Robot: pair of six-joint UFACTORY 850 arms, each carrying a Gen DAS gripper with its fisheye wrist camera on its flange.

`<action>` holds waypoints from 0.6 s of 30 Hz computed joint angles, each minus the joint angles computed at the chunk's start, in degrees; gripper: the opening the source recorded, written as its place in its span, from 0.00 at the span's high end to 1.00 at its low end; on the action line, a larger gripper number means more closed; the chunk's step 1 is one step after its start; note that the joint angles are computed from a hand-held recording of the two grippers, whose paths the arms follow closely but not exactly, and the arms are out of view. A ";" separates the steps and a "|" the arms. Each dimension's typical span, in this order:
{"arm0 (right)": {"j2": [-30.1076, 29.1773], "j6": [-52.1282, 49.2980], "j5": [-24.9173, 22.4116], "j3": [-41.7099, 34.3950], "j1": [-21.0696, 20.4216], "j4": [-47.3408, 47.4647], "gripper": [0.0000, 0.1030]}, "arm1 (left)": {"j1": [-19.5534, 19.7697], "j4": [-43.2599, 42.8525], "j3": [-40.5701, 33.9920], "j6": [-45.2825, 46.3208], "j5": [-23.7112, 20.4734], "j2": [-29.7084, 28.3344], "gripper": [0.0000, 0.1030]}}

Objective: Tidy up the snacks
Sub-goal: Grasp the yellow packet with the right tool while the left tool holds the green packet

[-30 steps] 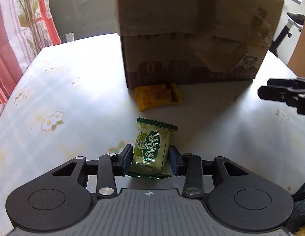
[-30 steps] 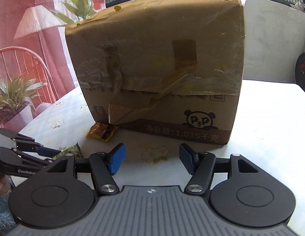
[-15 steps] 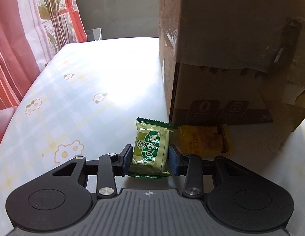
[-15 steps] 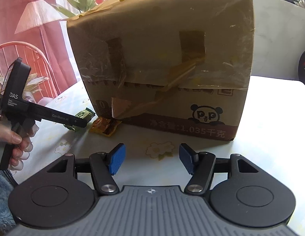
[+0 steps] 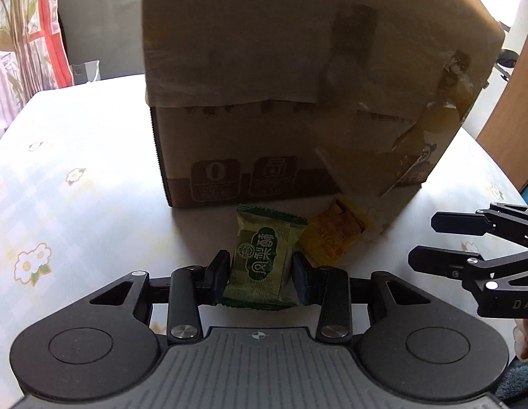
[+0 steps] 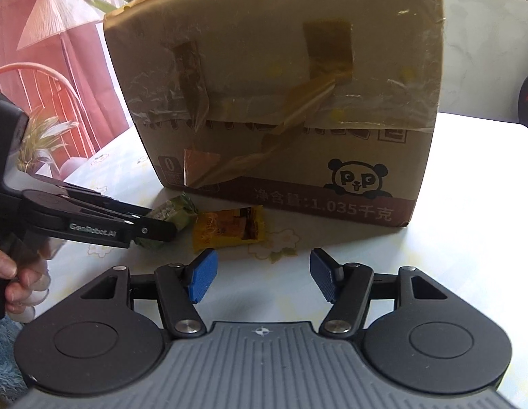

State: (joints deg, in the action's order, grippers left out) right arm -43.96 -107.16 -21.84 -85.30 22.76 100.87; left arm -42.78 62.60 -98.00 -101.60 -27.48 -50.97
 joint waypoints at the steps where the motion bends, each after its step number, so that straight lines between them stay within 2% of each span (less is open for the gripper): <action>1: -0.50 1.54 0.18 -0.83 0.14 -1.67 0.38 | -0.20 1.41 1.19 -2.43 -0.51 0.79 0.60; 5: -3.39 9.83 0.26 -5.82 1.05 -10.61 0.38 | -0.55 5.84 5.72 -10.12 -3.05 3.80 0.60; 8: -5.61 11.73 0.94 -9.40 2.28 -15.67 0.38 | -0.85 7.70 8.01 -14.36 -4.23 5.23 0.60; 11: -8.35 17.35 1.27 -13.59 3.34 -23.25 0.29 | -1.42 8.31 9.29 -16.36 -5.33 6.20 0.60; 15: -11.20 28.47 1.76 -18.00 4.42 -33.60 0.28 | -2.04 9.72 11.13 -19.08 -5.98 7.62 0.60; 18: -11.45 26.55 3.66 -17.99 5.29 -33.70 0.24 | -2.15 9.84 11.03 -19.64 -6.25 7.47 0.60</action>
